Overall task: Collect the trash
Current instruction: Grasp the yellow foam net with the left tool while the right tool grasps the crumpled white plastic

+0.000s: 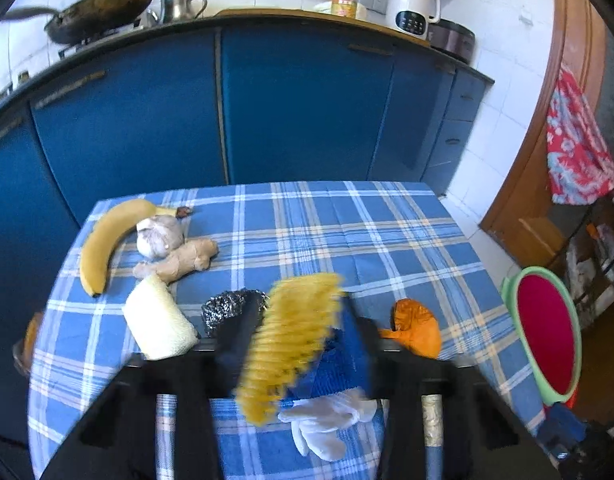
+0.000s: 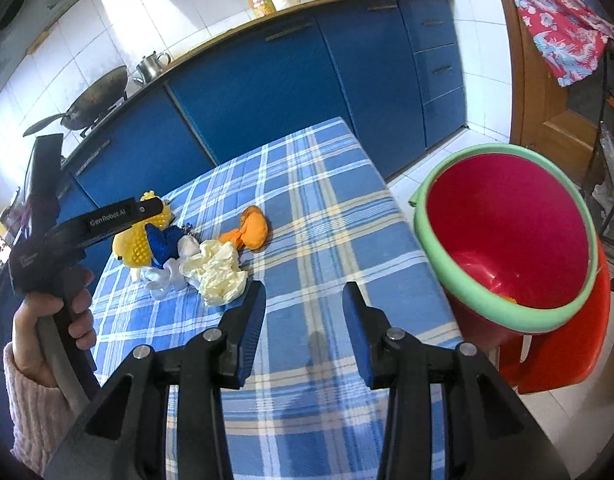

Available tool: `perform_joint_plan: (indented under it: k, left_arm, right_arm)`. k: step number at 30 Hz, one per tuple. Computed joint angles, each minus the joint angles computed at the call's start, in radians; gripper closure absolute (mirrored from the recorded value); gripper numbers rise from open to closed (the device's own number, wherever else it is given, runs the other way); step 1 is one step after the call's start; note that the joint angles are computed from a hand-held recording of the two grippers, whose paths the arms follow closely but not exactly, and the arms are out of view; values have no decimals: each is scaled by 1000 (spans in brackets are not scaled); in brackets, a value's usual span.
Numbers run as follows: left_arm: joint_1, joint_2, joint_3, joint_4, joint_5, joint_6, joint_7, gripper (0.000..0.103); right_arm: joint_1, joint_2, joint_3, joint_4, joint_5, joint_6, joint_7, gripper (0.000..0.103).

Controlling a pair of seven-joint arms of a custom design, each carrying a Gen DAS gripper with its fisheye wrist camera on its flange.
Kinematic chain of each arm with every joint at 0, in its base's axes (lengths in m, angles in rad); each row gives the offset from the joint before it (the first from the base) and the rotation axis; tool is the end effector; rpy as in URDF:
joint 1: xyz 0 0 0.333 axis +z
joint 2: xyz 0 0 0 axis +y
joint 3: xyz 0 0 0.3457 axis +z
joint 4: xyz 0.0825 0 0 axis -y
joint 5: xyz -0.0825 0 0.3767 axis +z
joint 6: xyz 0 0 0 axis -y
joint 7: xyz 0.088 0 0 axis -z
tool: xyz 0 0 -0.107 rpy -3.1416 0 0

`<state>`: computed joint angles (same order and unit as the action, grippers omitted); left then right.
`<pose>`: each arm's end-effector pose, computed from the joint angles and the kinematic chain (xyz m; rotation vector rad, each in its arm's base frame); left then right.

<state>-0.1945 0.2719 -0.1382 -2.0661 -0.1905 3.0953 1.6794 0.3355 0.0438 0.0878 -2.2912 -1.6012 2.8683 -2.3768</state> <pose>0.6092 -0.1869 0.4243 -1.6198 2.0528 -0.9069 0.4485 0.2630 0.3850 -1.2691 1.9787 -0.5194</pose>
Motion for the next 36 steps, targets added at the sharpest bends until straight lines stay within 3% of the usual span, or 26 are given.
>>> perform_joint_plan:
  k: [2, 10, 17, 19, 23, 27, 36]
  left_arm:
    - [83, 2, -86, 3, -72, -13, 62, 90]
    - [243, -32, -248, -35, -334, 10, 267, 93]
    - [402, -89, -420, -65, -742, 12, 609, 94]
    - [433, -109, -451, -70, -875, 11, 724, 94]
    - [441, -146, -444, -81, -1049, -12, 870, 94]
    - [417, -171, -402, -91, -1143, -42, 940, 94]
    - [327, -199, -294, -121, -1207, -95, 984, 94]
  right_arm:
    - [0, 17, -1, 14, 10, 10, -16, 61]
    - [9, 83, -11, 82, 26, 52, -58, 61]
    - [22, 149, -25, 156, 44, 101, -108, 60]
    - [27, 175, -30, 181, 68, 119, -148, 55]
    - [47, 228, -46, 229, 168, 150, -287, 53]
    - [65, 276, -59, 263, 311, 156, -442, 53]
    - [127, 320, -130, 284, 463, 170, -570, 54]
